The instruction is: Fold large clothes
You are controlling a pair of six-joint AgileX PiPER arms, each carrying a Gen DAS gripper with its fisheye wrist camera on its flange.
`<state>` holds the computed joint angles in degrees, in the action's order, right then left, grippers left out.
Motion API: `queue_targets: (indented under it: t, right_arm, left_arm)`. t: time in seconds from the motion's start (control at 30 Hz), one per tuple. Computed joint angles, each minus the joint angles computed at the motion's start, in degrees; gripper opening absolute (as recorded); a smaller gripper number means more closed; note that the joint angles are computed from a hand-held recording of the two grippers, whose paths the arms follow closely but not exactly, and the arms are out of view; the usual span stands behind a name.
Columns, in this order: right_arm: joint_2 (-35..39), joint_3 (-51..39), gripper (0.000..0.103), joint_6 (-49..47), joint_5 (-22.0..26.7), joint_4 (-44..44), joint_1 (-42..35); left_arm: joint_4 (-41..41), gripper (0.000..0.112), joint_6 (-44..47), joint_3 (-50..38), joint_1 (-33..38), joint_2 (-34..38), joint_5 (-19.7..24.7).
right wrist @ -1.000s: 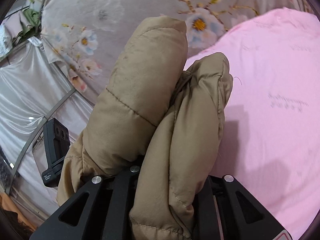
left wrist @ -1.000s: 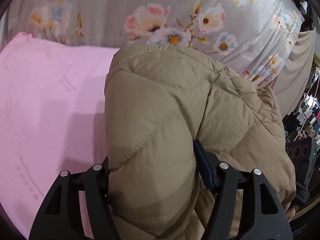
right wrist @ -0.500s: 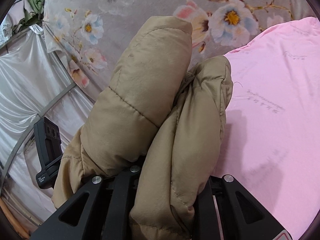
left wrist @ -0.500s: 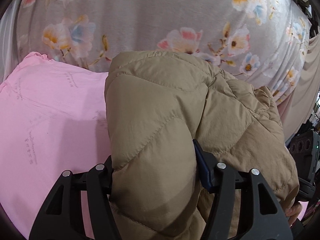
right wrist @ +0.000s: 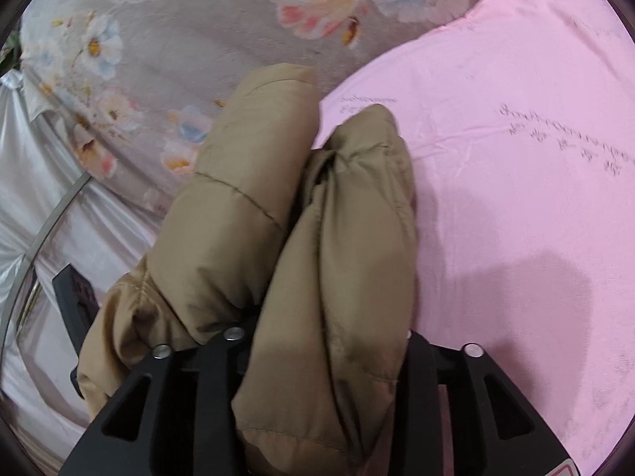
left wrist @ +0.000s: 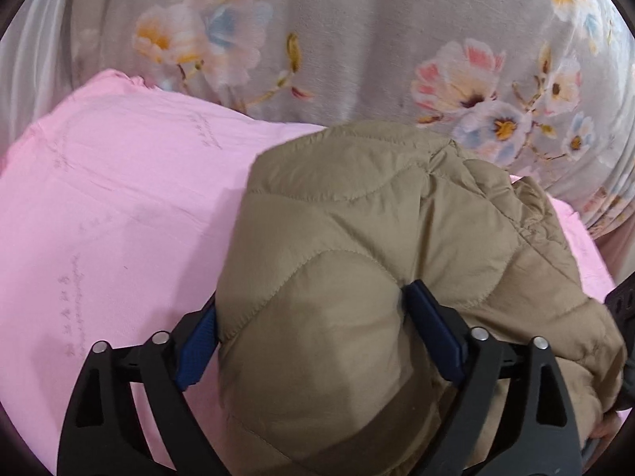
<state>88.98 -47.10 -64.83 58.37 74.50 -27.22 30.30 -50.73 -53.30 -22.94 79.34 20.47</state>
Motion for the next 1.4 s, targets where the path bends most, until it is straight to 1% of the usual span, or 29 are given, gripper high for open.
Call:
queue_targets:
  t: [0.03, 0.07, 0.1, 0.13, 0.2, 0.27, 0.33, 0.4, 0.43, 0.47, 0.5, 0.53, 0.57, 0.63, 0.7, 0.77, 0.83, 0.9, 0.93, 0.97, 1.0, 1.1, 1.17, 1.23, 1.27, 1.4]
  right_arm:
    - [-0.8, 0.0, 0.040, 0.6, -0.5, -0.8, -0.2]
    - [-2.0, 0.0, 0.044, 1.7, -1.3, -2.1, -0.6]
    - [-3.6, 0.1, 0.048, 2.8, -1.7, -3.6, -1.2]
    - [-5.5, 0.1, 0.048, 4.0, -1.3, -5.5, -2.8]
    - [-10.2, 0.0, 0.048, 7.2, -0.4, -9.3, -6.4]
    - [-15.8, -0.1, 0.048, 8.6, -0.4, -11.2, -9.3]
    - [-21.6, -1.3, 0.042, 9.7, -0.7, -13.3, -9.4]
    - [-26.5, -3.0, 0.027, 12.4, -2.7, -16.2, -5.9]
    - [-28.6, -4.3, 0.025, 15.3, -4.6, -19.0, -2.2]
    - [-29.9, -5.5, 0.020, 18.7, -7.3, -22.1, 2.4]
    - [-30.4, -6.5, 0.016, 22.2, -10.4, -25.5, 7.0]
    - [-30.6, -7.2, 0.015, 25.7, -13.1, -28.9, 11.1]
    - [-30.0, -8.0, 0.013, 30.1, -16.6, -33.2, 16.0]
    - [-27.4, -9.6, 0.011, 37.9, -21.1, -40.3, 23.0]
    - [-24.1, -10.7, 0.010, 42.1, -23.5, -43.4, 26.3]
    - [-20.5, -11.0, 0.010, 45.5, -26.7, -46.5, 28.7]
    - [-16.9, -10.8, 0.010, 49.7, -29.9, -51.1, 30.6]
    - [-14.5, -9.7, 0.010, 50.6, -32.4, -52.1, 30.9]
    - [-13.5, -9.1, 0.009, 48.5, -33.0, -49.9, 30.0]
    - [-12.5, -8.3, 0.007, 44.3, -33.5, -45.3, 28.7]
    - [-11.7, -7.7, 0.007, 39.7, -33.6, -40.6, 27.5]
    - [-10.4, -5.5, 0.006, 32.3, -36.3, -33.8, 26.8]
    - [-10.3, -3.1, 0.005, 27.4, -39.8, -29.7, 27.4]
    - [-10.6, -1.1, 0.005, 26.0, -43.7, -28.8, 28.9]
    - [-10.6, -0.6, 0.005, 26.0, -44.6, -28.9, 29.3]
    - [-9.6, -1.6, 0.005, 27.2, -43.3, -29.8, 28.8]
  left_arm:
    - [3.7, 0.091, -3.2, -0.8, -1.1, 0.4, 2.0]
    - [7.3, 0.092, -6.3, -1.8, -2.6, 0.7, 4.9]
    - [11.9, 0.094, -10.3, -3.2, -5.0, 0.9, 9.7]
    - [14.2, 0.094, -12.0, -4.2, -6.8, 0.8, 13.7]
    - [15.6, 0.094, -12.5, -5.7, -9.3, -0.1, 20.3]
    - [16.2, 0.093, -13.4, -7.0, -11.6, -2.0, 26.3]
    - [16.1, 0.093, -14.1, -8.8, -13.1, -3.1, 30.7]
    - [15.0, 0.092, -13.8, -12.1, -14.6, -3.4, 35.0]
    - [14.2, 0.092, -13.4, -14.1, -15.3, -2.9, 37.0]
    - [12.9, 0.092, -12.4, -16.6, -15.7, -2.2, 38.6]
    - [12.4, 0.091, -12.0, -18.5, -16.2, -1.3, 39.8]
    - [12.3, 0.091, -11.7, -20.5, -16.9, -0.3, 41.2]
    - [12.5, 0.091, -11.5, -22.2, -17.5, 0.7, 42.2]
    - [12.8, 0.089, -11.1, -25.7, -18.2, 3.2, 44.1]
    - [11.7, 0.088, -10.2, -27.5, -17.4, 5.3, 43.3]
    - [9.7, 0.084, -9.0, -28.4, -15.8, 7.4, 41.5]
    - [8.7, 0.076, -8.7, -28.1, -14.7, 9.4, 40.0]
    - [8.2, 0.076, -9.3, -26.8, -13.7, 11.1, 37.6]
    - [7.9, 0.076, -9.7, -25.8, -13.1, 11.8, 36.0]
    - [8.5, 0.077, -11.0, -24.2, -12.7, 11.9, 33.9]
    - [11.0, 0.079, -13.7, -22.6, -13.1, 12.0, 32.7]
    - [16.5, 0.084, -18.5, -20.2, -14.6, 12.4, 31.5]
    - [19.6, 0.085, -21.4, -18.9, -15.4, 12.9, 30.8]
    - [21.8, 0.087, -23.6, -17.9, -15.6, 13.2, 29.9]
    - [22.4, 0.088, -24.1, -17.5, -15.4, 13.2, 29.3]
    - [25.7, 0.089, -28.0, -15.4, -15.1, 13.5, 26.7]
